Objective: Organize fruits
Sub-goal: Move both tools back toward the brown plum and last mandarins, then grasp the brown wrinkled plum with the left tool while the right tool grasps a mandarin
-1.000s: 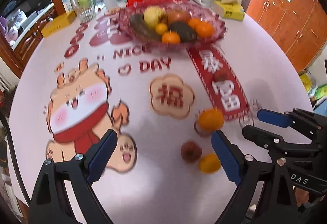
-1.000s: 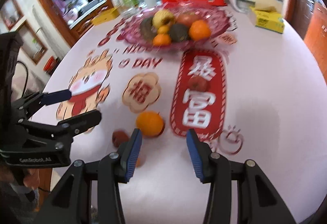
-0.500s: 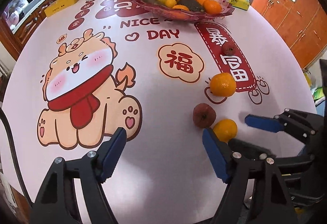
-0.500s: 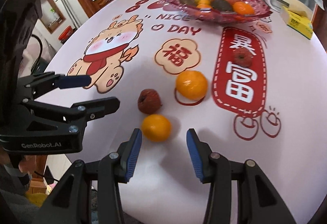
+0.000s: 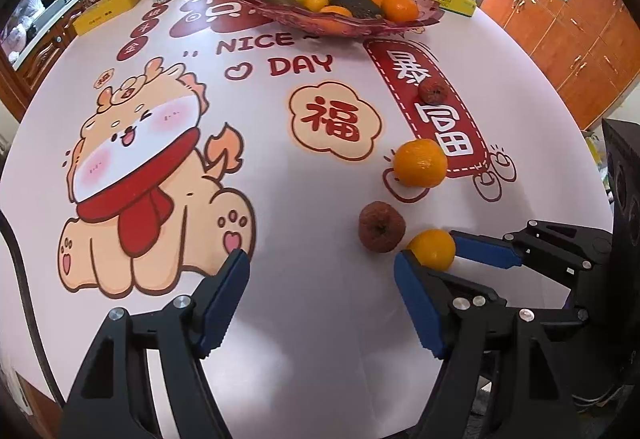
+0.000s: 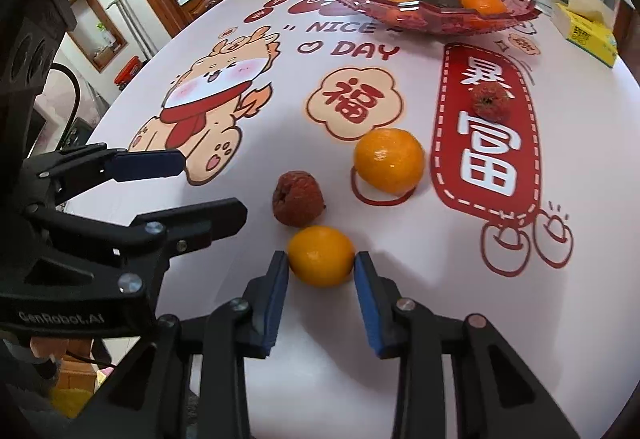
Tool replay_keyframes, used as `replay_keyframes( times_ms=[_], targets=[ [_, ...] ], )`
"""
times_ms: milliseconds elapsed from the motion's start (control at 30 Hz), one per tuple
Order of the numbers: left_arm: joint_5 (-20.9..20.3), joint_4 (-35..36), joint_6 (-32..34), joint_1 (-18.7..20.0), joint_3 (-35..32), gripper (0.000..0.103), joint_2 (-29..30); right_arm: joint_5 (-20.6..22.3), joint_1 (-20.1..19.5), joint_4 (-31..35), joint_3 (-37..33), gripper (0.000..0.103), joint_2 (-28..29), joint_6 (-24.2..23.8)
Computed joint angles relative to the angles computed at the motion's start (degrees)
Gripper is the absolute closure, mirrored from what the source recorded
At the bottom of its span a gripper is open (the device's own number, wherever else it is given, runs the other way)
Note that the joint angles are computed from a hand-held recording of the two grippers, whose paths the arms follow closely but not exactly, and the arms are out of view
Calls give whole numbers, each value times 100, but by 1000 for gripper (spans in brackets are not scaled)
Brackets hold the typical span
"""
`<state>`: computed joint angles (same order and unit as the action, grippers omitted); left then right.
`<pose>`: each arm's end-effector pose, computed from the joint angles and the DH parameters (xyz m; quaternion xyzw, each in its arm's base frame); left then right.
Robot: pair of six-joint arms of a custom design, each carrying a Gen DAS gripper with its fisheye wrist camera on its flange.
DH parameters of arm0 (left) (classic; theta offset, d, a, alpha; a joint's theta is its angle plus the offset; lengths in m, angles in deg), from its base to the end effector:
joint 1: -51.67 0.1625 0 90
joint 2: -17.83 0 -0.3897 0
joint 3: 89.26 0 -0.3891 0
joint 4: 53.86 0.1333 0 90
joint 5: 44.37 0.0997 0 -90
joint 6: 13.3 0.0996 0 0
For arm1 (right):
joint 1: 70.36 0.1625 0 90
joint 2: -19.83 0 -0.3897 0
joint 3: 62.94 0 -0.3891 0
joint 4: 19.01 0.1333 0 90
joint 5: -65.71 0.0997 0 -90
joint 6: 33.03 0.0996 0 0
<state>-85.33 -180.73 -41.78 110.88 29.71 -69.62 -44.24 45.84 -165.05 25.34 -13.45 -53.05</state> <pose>-0.0535 -0.4971 0.2927 -0.0010 0.9090 -0.2419 0.3393 0.3762 -0.5397 -0.0342 0.3851 -0.9064 0.0183 0.1725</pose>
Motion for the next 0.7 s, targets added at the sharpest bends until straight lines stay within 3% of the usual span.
replay_keyframes(
  times_ms=[200, 433, 700],
  targets=[
    [-277, -229, 214, 145, -127, 41, 236, -177, -51, -179, 153, 69, -135, 114],
    [-524, -410, 290, 287, -276, 43, 463, -339, -126, -279, 252, 69, -255, 312],
    [-705, -578, 522, 357, -445, 65, 743, -370, -139, -314, 296, 69, -289, 361]
  ],
)
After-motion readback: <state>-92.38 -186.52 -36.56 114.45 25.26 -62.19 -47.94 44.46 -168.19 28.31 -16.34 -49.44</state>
